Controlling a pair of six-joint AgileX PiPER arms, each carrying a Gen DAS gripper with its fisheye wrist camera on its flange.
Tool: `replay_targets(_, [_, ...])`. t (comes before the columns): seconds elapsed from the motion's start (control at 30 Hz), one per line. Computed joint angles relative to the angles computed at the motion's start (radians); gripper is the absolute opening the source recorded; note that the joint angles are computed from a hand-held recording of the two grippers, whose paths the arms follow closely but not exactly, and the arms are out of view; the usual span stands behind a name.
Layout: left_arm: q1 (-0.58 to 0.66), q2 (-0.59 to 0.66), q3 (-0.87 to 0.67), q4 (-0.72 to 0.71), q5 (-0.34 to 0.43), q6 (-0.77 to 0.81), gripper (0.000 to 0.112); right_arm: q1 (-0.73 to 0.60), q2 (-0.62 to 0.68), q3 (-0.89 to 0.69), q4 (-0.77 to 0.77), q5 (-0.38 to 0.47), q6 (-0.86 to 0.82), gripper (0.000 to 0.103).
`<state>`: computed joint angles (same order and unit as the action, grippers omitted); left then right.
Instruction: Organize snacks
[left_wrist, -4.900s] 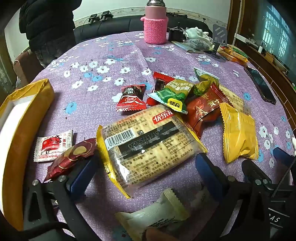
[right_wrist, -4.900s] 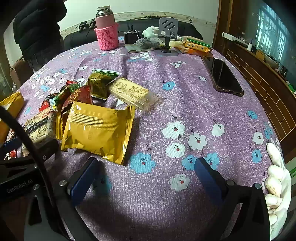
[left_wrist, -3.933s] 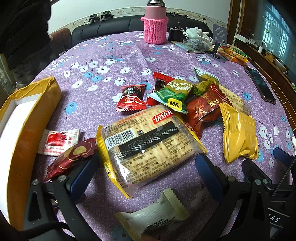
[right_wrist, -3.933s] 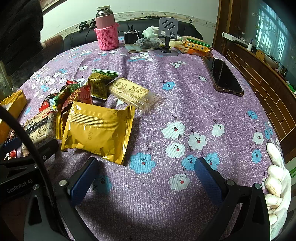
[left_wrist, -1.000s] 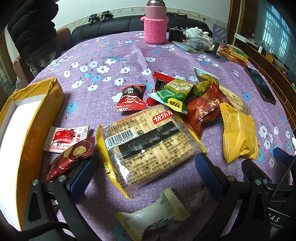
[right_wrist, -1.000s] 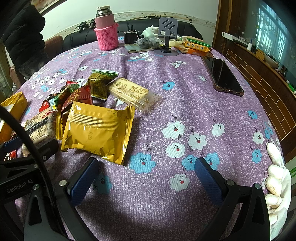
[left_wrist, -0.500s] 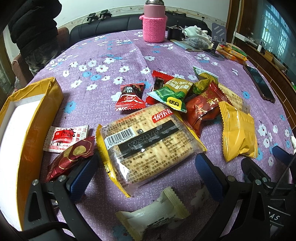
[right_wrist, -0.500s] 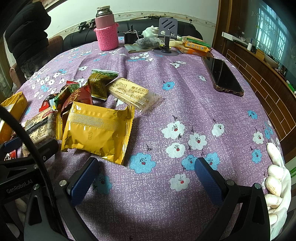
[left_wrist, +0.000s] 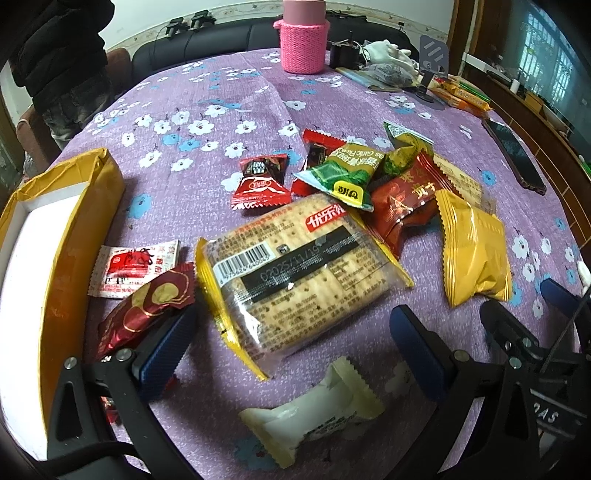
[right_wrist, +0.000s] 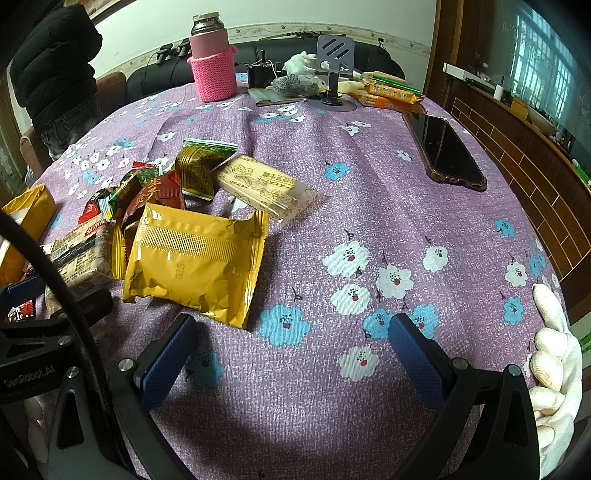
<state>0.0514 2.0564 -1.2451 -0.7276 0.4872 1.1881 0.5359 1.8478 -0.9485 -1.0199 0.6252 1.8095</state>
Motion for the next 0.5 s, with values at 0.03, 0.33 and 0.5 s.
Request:
replay_targets(0.03, [0.005, -0.002, 0.001, 0.006, 0.011, 0.007, 0.103, 0.000, 0.000, -0.001, 0.001, 0.001, -0.001, 0.103])
replay_targets(0.33, [0.136, -0.080, 0.031, -0.112, 0.212, 0.147, 0.084, 0.000, 0.000, 0.000, 0.000, -0.001, 0.000, 0.103])
replay_targets(0.5, [0.380, -0.256, 0.120, -0.448, 0.431, 0.488, 0.085, 0.000, -0.001, 0.000, 0.000, -0.001, 0.000, 0.103])
